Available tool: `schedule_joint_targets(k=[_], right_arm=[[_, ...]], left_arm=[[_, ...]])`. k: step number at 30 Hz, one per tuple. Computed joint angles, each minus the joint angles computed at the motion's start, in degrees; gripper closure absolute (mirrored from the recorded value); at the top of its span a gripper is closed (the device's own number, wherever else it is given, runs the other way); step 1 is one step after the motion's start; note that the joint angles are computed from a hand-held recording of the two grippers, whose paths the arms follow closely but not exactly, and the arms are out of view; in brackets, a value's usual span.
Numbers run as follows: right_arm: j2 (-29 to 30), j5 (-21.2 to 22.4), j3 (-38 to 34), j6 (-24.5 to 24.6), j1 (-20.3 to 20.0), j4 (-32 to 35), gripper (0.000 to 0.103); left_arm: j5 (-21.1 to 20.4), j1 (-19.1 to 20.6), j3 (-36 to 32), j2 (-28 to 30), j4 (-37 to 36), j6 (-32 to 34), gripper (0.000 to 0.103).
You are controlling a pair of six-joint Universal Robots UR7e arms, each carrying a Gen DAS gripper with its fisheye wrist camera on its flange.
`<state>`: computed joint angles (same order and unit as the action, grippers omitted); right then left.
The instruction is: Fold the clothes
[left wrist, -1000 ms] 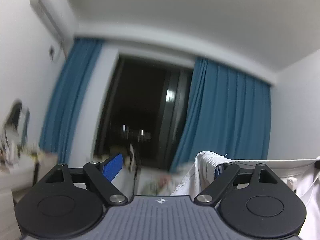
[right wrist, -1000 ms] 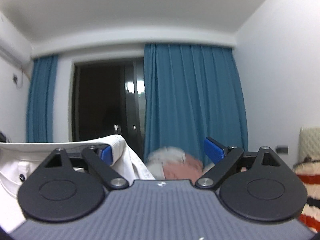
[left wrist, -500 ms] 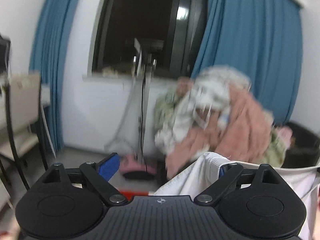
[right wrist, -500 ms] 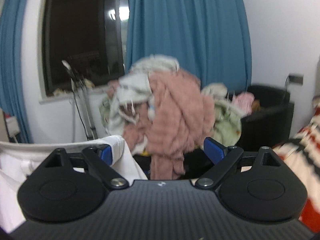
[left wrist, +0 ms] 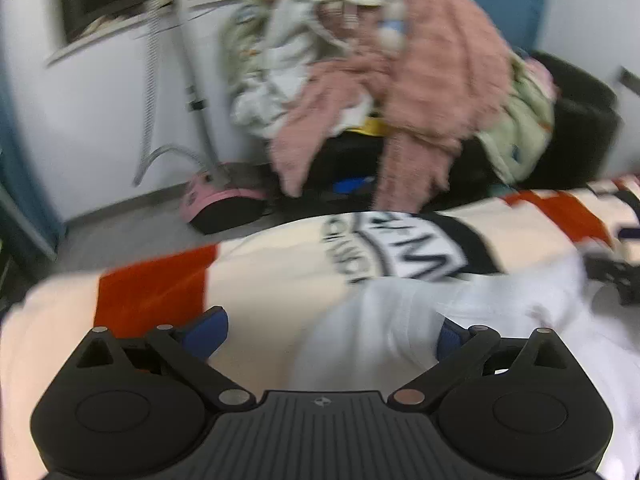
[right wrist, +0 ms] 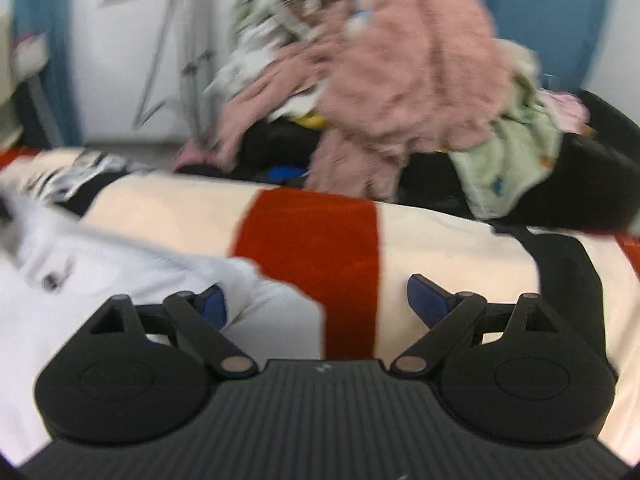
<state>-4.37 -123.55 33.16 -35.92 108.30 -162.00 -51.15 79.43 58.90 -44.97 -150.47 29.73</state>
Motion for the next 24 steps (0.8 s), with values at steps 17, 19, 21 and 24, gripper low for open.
schedule_joint_targets(k=[17, 19, 21, 24], right_arm=[[-26.76, 6.44, 51.12, 10.94, 10.20, -36.59, 0.012], [-30.04, 5.34, 58.40, 10.90, 12.29, -42.24, 0.012], [-32.44, 3.96, 64.80, 10.69, 14.51, -47.47, 0.012], [-34.74, 2.19, 73.22, 11.28, 17.24, -55.12, 0.012]], left_arm=[[12.15, -21.63, 53.03, -35.80, -30.51, -11.86, 0.002], [17.24, -27.28, 60.85, -42.45, -31.75, -13.90, 0.001], [21.69, -33.05, 68.64, -48.66, -34.43, -14.01, 0.000], [29.29, -41.62, 78.29, -57.53, -31.06, -18.34, 0.001]])
